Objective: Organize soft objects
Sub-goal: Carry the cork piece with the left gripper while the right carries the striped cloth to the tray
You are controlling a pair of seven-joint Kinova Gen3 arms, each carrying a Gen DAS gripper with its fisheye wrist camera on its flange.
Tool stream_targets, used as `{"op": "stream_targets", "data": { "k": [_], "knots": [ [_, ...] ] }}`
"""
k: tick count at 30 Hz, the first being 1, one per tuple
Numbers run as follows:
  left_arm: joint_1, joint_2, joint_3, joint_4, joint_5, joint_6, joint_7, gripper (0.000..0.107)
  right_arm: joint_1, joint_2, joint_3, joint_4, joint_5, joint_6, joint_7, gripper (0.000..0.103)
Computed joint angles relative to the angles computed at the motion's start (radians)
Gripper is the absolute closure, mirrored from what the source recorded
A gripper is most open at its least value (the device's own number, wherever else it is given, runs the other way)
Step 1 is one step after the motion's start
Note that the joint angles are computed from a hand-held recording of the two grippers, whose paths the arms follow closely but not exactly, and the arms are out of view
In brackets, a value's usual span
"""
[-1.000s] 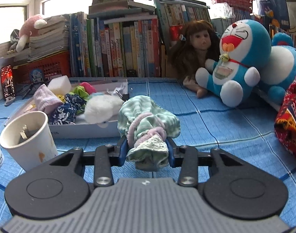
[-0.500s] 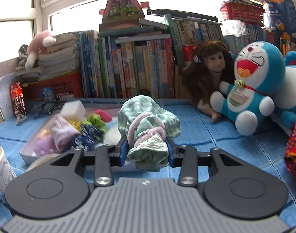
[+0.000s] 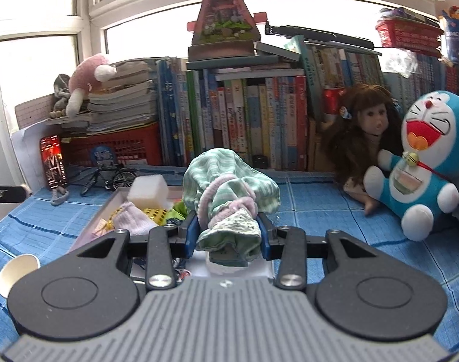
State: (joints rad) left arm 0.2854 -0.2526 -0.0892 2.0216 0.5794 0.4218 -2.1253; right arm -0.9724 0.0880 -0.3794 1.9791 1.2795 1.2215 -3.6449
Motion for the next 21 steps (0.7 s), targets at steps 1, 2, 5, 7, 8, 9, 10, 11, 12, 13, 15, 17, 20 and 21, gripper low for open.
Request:
{"op": "stream_targets", "data": {
  "k": [1, 2, 5, 7, 8, 9, 10, 11, 12, 13, 15, 17, 20, 21],
  "knots": [
    [0.002, 0.014, -0.001, -0.021, 0.001, 0.022, 0.003, 0.082, 0.005, -0.001, 0.003, -0.006, 0.0, -0.01, 0.011, 0.059],
    [0.0, 0.028, 0.002, -0.038, 0.003, 0.042, 0.006, 0.082, 0.01, -0.003, 0.006, -0.011, -0.002, -0.023, 0.023, 0.059],
    [-0.032, 0.088, 0.026, -0.123, 0.004, 0.144, 0.033, 0.082, 0.041, -0.015, 0.02, -0.028, -0.02, -0.088, 0.066, 0.059],
    [-0.062, 0.13, 0.051, -0.176, -0.001, 0.202, 0.058, 0.082, 0.063, -0.015, 0.029, -0.044, -0.036, -0.13, 0.094, 0.059],
    [-0.076, 0.151, 0.065, -0.199, -0.006, 0.225, 0.074, 0.082, 0.072, -0.012, 0.033, -0.053, -0.044, -0.147, 0.111, 0.059],
    [-0.09, 0.172, 0.084, -0.226, -0.023, 0.247, 0.101, 0.082, 0.08, -0.008, 0.038, -0.063, -0.051, -0.16, 0.127, 0.059],
    [-0.103, 0.192, 0.1, -0.25, -0.037, 0.267, 0.125, 0.082, 0.087, -0.001, 0.043, -0.073, -0.056, -0.169, 0.139, 0.059],
    [-0.113, 0.209, 0.114, -0.267, -0.046, 0.279, 0.142, 0.082, 0.094, 0.003, 0.049, -0.082, -0.061, -0.184, 0.148, 0.059],
    [-0.123, 0.233, 0.127, -0.296, -0.059, 0.299, 0.169, 0.082, 0.104, 0.005, 0.057, -0.088, -0.067, -0.204, 0.155, 0.059],
    [-0.132, 0.258, 0.137, -0.328, -0.071, 0.324, 0.192, 0.082, 0.114, 0.004, 0.064, -0.094, -0.075, -0.228, 0.159, 0.059],
    [-0.147, 0.301, 0.155, -0.383, -0.089, 0.365, 0.235, 0.082, 0.137, 0.005, 0.08, -0.106, -0.092, -0.276, 0.172, 0.059],
    [-0.151, 0.346, 0.171, -0.442, -0.135, 0.395, 0.299, 0.082, 0.16, 0.01, 0.094, -0.124, -0.119, -0.317, 0.196, 0.059],
    [-0.139, 0.394, 0.188, -0.5, -0.226, 0.397, 0.387, 0.082, 0.189, 0.025, 0.115, -0.154, -0.169, -0.364, 0.248, 0.059],
    [-0.132, 0.41, 0.19, -0.518, -0.257, 0.398, 0.415, 0.082, 0.197, 0.03, 0.121, -0.164, -0.191, -0.376, 0.269, 0.059]
  ]
}}
